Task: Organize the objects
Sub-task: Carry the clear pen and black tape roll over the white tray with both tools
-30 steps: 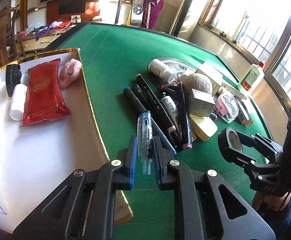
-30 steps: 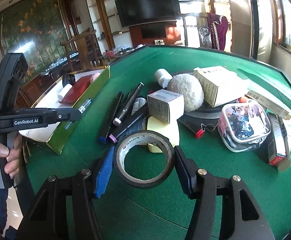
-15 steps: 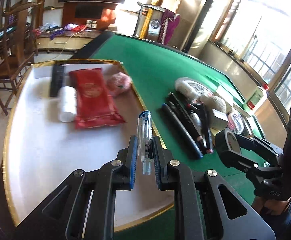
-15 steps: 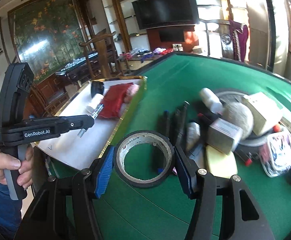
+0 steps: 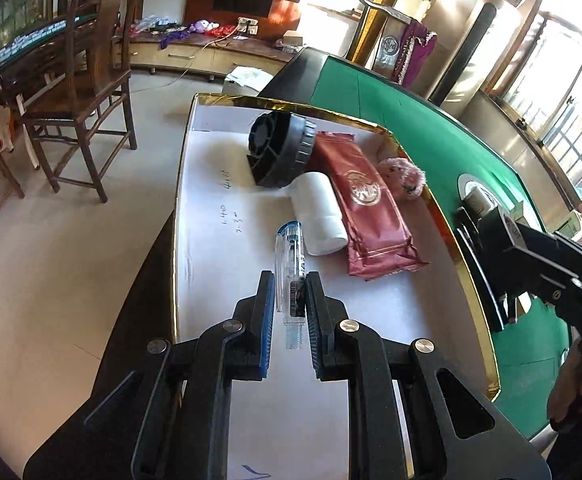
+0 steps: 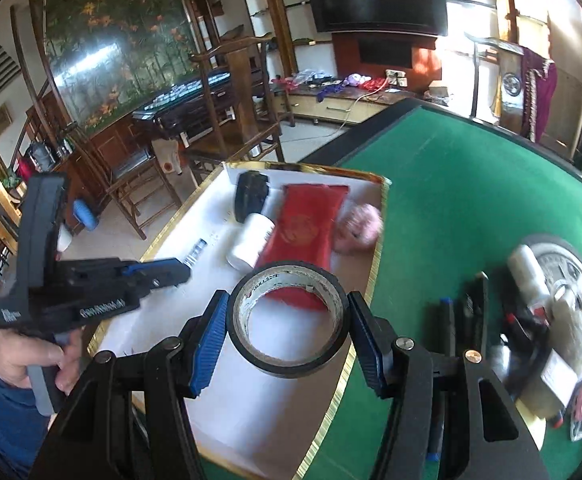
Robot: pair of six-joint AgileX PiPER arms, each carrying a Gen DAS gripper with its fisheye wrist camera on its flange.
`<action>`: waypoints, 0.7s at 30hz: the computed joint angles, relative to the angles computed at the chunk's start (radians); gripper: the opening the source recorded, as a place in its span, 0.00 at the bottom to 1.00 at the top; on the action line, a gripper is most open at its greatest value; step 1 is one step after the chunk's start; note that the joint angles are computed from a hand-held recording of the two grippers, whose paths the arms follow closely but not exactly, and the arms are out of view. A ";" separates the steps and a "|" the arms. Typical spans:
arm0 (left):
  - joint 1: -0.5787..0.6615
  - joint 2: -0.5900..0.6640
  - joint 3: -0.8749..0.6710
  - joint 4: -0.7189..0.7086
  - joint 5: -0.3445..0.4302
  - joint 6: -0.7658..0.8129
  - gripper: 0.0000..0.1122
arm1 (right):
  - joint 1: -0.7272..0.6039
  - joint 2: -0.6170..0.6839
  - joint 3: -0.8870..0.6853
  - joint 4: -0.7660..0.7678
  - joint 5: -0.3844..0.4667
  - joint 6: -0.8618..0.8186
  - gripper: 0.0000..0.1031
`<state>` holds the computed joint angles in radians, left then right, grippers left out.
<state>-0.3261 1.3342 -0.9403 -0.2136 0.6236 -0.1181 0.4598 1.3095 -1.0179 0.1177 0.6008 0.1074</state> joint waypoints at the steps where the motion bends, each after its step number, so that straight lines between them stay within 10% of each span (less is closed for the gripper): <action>1: 0.017 0.012 0.000 -0.025 -0.007 0.026 0.13 | 0.017 0.036 -0.039 -0.009 0.005 0.016 0.57; 21: 0.154 0.107 -0.087 -0.223 0.027 0.119 0.13 | 0.064 0.792 -0.968 0.017 0.285 0.127 0.57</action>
